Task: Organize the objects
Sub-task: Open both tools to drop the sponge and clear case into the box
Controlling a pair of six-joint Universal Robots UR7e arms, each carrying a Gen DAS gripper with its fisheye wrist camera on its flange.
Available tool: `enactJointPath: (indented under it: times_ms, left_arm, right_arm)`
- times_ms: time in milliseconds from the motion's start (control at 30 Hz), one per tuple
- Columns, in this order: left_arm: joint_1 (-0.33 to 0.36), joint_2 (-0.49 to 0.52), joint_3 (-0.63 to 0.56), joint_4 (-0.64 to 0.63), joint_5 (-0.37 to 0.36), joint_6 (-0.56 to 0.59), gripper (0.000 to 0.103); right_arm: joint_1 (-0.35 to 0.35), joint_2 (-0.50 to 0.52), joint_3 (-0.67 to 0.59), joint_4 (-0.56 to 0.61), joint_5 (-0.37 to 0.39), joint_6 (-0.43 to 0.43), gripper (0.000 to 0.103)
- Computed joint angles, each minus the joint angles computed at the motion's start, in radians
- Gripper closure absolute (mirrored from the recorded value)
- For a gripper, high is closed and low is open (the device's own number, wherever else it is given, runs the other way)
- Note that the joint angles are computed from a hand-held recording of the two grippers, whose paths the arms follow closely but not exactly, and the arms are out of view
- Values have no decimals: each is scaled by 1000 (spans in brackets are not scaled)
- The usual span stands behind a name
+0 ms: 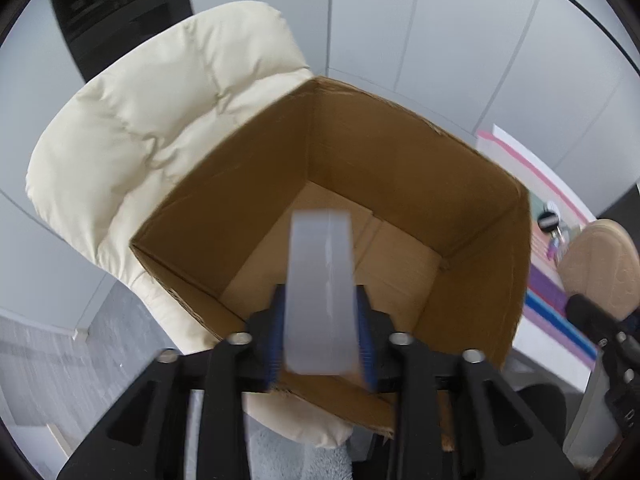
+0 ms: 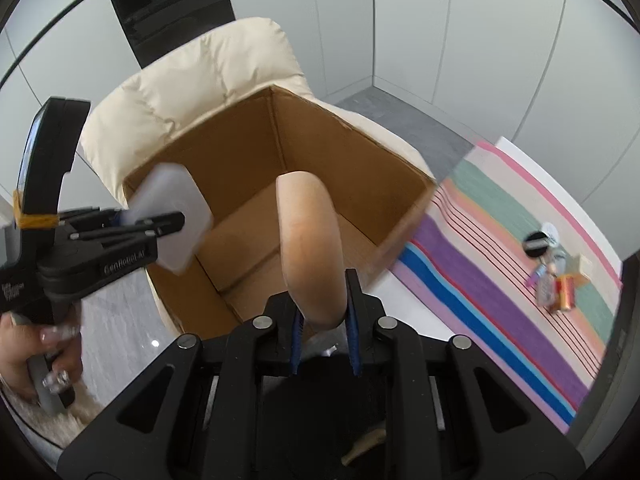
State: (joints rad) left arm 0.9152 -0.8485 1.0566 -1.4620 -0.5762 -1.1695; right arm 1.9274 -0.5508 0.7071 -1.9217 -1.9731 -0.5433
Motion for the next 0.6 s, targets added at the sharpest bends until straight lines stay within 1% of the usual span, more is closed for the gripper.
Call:
enactJointPath:
  times_ms: [33,67,100,133,200,233,300,367,467,600]
  left_arm:
    - [1,-8,6,-17,3,-5,23]
    - [0,-17,16,-28,16,-23,16]
    - [-5,-25,25,-20,43,-50,14]
    - [-8,-27,23,1,63,-68,14]
    - [-6,-27,19,19,71,-83,14]
    - [-2,-27,16,21,61,-86,14]
    - [9,-32,24,-22,22,-60,14]
    - [15,-29,20,-25,-3,-56,14]
    - [15,-20,7,-3,-4,-58,14]
    - [10,-23,15,-11,3,-45,14]
  right_arm:
    - [1,18,-25,13,7,7,34]
    - [3,36,-47,20,6,18,0]
    - [2,41,-50,12,13,24,0]
    - [1,47,-58,15,32,29,0]
    - [-1,68,-98,64,49,35,0]
    - [-2,71,-99,62,46,35,0]
    - [-3,78,-104,62,37,33,0]
    - [-5,80,-104,62,37,31,0]
    - [-7,78,-104,57,35,31,0]
    - [-6,79,-106,50,27,36,0]
